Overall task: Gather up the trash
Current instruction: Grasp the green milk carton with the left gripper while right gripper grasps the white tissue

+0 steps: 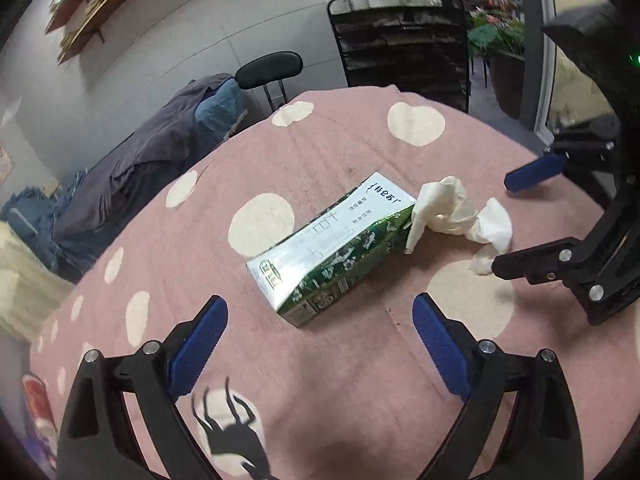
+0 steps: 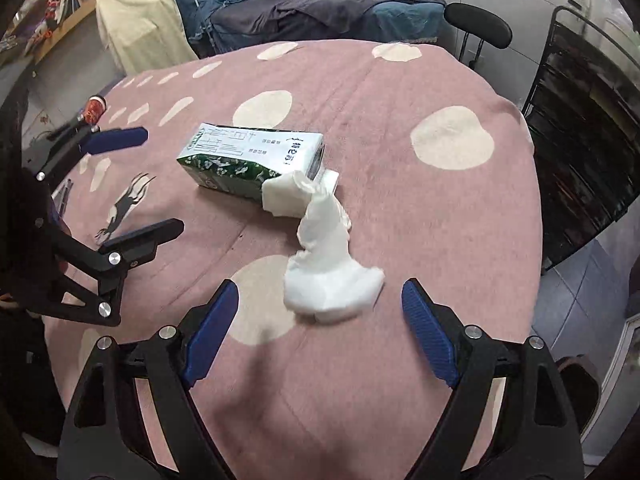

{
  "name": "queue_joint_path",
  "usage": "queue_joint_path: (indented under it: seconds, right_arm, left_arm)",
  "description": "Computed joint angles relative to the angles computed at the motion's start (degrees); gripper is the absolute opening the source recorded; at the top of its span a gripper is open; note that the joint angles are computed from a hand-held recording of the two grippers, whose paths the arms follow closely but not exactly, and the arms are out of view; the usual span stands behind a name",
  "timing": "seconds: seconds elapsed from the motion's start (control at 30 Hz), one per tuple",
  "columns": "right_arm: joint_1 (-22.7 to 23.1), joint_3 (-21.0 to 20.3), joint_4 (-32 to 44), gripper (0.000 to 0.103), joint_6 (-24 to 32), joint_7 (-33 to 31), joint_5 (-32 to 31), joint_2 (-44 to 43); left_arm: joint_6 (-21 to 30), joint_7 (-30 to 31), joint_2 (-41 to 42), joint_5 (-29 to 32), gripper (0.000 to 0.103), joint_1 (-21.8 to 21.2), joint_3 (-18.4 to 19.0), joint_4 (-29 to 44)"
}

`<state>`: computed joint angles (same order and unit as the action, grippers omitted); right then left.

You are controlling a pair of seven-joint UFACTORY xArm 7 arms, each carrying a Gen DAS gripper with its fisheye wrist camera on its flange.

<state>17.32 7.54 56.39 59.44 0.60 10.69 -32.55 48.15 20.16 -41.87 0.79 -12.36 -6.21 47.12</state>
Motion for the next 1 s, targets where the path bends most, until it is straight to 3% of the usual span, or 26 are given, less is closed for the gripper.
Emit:
queue_joint_path:
  seconds: [0.03,0.13,0.27,0.37,0.53,0.87,1.0]
  right_arm:
    - [-0.10,0.25,0.62,0.082,0.05,-0.04,-0.43,1.16]
    - [-0.50,1.08,2.22,0.061,0.21,0.47,-1.93,4.41]
    - [0.20,-0.76,1.89,0.014,0.44,-0.54,0.77,4.06]
    - [-0.55,-0.91,0.32,0.010,-0.69,-0.56,0.19,0.87]
    - [-1.21,-3.00,-2.01,0.010,-1.22,-0.30,2.40,-4.34]
    - [-2.58,-3.32,-6.91,0.010,-3.37,3.10,3.66,-11.97]
    - [-3.15,-4.78,-9.31,0.010,-2.81,4.26,4.11,-14.99]
  left_arm:
    - [-0.22,0.92,1.68,0.83,0.092,0.14,-0.20,0.93]
    - [-0.88,2.36,6.66,4.65,0.092,1.63,-1.81,3.33]
    - [-0.20,4.81,10.98,5.72,0.092,1.23,-1.39,5.78]
    - [0.66,7.46,12.36,5.08,0.088,0.24,-0.83,6.36]
    - [0.64,6.60,12.18,7.80,0.079,0.52,-3.32,5.08]
    - [2.96,-3.27,9.78,11.30,0.059,0.94,-6.89,4.72]
    - [4.82,-6.59,7.78,8.47,0.054,-0.61,-6.17,4.21]
